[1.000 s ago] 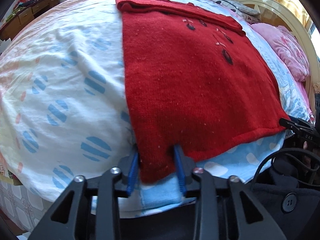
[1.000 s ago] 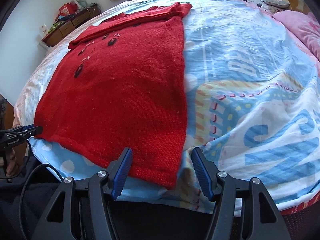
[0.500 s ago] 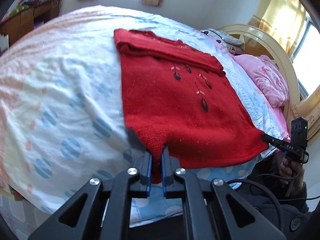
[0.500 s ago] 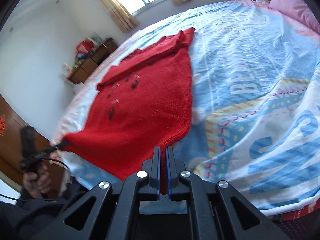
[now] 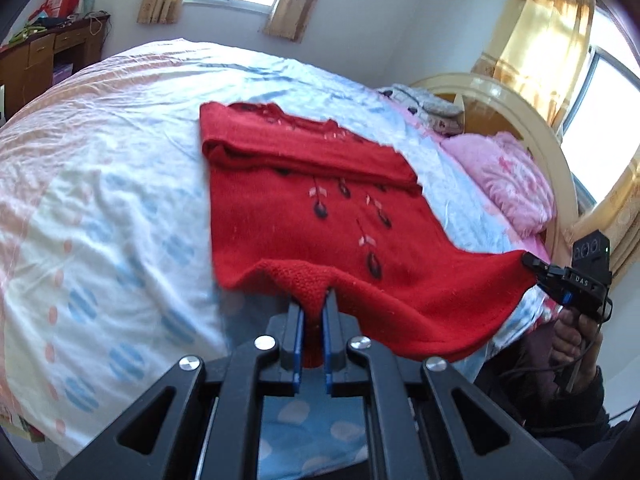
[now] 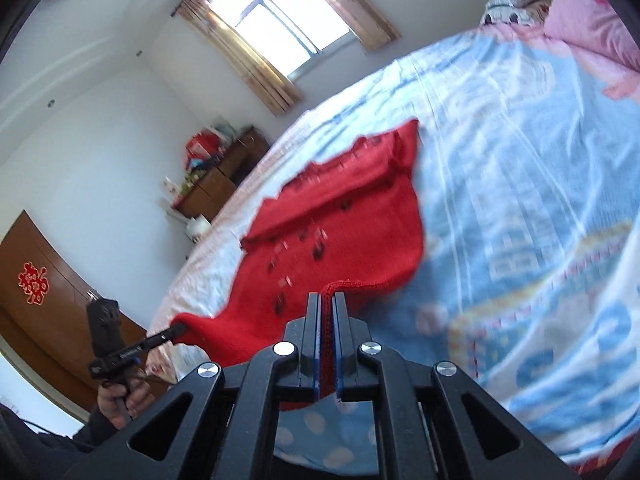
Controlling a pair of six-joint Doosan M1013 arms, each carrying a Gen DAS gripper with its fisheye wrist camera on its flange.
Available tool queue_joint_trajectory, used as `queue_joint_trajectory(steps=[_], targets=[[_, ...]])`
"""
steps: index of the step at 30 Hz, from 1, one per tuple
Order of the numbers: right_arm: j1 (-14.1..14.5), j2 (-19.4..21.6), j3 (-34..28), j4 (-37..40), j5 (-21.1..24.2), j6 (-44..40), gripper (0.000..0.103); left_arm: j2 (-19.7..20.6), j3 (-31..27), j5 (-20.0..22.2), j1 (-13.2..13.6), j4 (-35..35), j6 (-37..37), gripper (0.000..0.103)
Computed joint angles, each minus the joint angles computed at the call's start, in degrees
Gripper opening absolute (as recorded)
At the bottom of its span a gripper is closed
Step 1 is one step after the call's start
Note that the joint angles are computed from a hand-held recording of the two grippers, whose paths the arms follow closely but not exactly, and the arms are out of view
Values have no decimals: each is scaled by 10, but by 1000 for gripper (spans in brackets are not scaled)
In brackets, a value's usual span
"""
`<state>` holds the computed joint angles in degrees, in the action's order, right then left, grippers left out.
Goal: Fold small clothes
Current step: 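Lift the hem with both grippers and fold it over toward the collar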
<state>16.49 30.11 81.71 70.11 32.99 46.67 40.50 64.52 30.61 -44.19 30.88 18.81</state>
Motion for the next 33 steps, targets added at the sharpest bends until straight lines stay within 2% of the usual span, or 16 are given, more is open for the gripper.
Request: queue_joint_trajectory(steps=[7, 10, 17, 25, 33], targets=[[0, 7, -32, 33, -12, -21, 4, -5, -4, -26, 9, 68, -74, 8], [3, 10, -48, 29, -23, -20, 4, -8, -1, -63, 16, 78, -101, 8], [10, 26, -97, 7, -28, 5, 4, -6, -11, -71, 20, 138, -150, 8], [11, 55, -163, -24, -25, 34, 4, -1, -31, -67, 34, 191, -191, 8], [11, 109, -279, -134, -16, 139, 4, 36, -111, -21, 55, 161, -123, 8]])
